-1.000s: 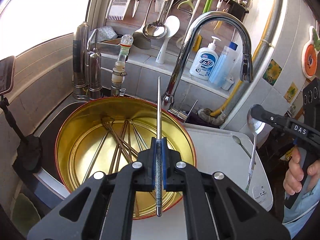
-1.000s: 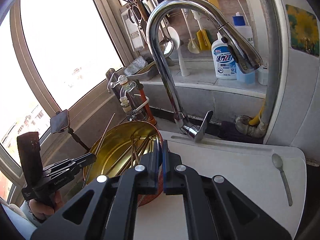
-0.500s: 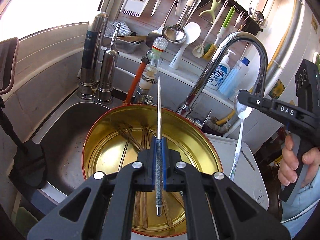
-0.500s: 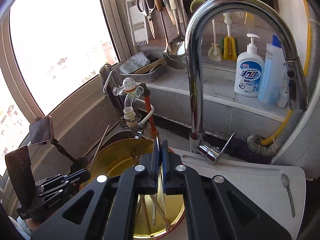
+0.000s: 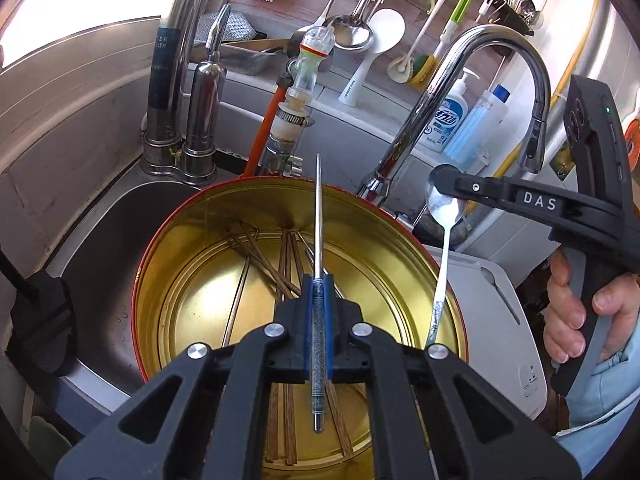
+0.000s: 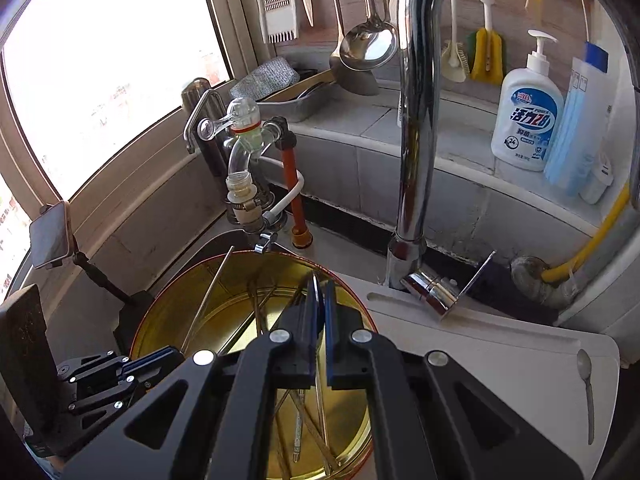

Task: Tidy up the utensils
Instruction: 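Lift and carry the spoon and patterned chopstick over the tin, then lower the spoon and chopstick into the tin and open both tools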

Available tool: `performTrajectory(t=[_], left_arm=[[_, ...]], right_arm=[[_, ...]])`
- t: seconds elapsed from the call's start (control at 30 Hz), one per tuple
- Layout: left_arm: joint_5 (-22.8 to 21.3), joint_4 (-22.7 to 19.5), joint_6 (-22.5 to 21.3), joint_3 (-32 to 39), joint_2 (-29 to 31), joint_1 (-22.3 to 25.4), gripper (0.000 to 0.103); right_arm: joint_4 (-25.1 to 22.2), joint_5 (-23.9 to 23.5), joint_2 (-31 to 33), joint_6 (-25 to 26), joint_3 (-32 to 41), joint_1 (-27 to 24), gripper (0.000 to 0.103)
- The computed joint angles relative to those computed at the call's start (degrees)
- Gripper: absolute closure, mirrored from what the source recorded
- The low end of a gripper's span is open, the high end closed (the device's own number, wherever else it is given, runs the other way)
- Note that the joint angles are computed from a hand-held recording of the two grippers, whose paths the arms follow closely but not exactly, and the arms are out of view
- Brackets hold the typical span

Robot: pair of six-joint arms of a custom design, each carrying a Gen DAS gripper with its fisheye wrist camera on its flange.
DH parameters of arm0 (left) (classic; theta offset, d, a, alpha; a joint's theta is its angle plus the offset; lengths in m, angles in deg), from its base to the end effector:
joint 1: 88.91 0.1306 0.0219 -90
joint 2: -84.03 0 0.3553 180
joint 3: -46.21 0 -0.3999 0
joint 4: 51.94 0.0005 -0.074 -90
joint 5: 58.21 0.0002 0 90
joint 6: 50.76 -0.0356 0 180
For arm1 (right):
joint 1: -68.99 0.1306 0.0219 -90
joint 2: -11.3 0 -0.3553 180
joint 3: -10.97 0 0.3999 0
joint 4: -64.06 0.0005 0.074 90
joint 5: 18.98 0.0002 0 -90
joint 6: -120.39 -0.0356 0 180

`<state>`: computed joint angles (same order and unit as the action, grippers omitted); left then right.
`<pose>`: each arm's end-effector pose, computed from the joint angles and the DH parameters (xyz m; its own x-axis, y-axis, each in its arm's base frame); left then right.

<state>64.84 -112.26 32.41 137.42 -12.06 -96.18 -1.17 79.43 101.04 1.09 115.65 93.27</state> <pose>0.4371 -0.0758 0.4516 -0.7355 0.1943 -0.6491 0.5227 0.7723 -0.3610 0.4365 0.1906 0.5048 -0.7689 0.1842 -0.6122 0.0627 0.9747 0.2145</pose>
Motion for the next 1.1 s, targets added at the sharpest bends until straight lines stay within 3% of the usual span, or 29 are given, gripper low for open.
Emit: performTrajectory(t=[0.3,0.57,0.7,0.73,0.77,0.8,0.83,0.87,1.1], left_arm=[[-3.8,-2.2,-1.0,0.5,1.4,-0.7,0.098],[-7.0,-4.9,-2.5,0.7,2.2,-1.6,0.098],[-8.9,-3.7,-2.8,-0.1,1.1,-1.7,0.097],[-9.8,-2.7,-2.9,-0.6,0.4,-1.7,0.095],[-10.6,-1.8,-3.0,-0.9,-0.3,-1.7,0.091],[-11.0,-1.2,-3.0,-1.2,-0.7,-1.6,0.071],[-11.4,-0.7,-2.8,-1.4,-1.2,-1.5,0.041],[-11.6,0.3,-2.3,-1.8,-1.7,-1.3,0.034],[-10.6,0.5,-2.0,-2.0,-1.9,-0.8,0.034]], right_arm=[[0.1,-4.4,2.6,-1.1,-1.0,-0.1,0.099],[-1.5,-4.8,4.8,-0.3,-0.6,0.9,0.099],[-3.3,-3.0,5.4,0.7,0.6,1.7,0.097],[-3.4,-2.6,5.1,0.6,0.7,1.7,0.089],[-3.2,-2.4,4.7,0.7,0.7,1.6,0.072],[-2.5,-2.0,4.1,0.7,0.4,1.7,0.063],[-2.0,-1.1,3.5,0.6,0.0,1.9,0.045],[-1.5,-0.1,2.9,0.4,-0.3,2.1,0.035],[-1.7,1.9,2.5,1.2,-0.4,3.7,0.03]])
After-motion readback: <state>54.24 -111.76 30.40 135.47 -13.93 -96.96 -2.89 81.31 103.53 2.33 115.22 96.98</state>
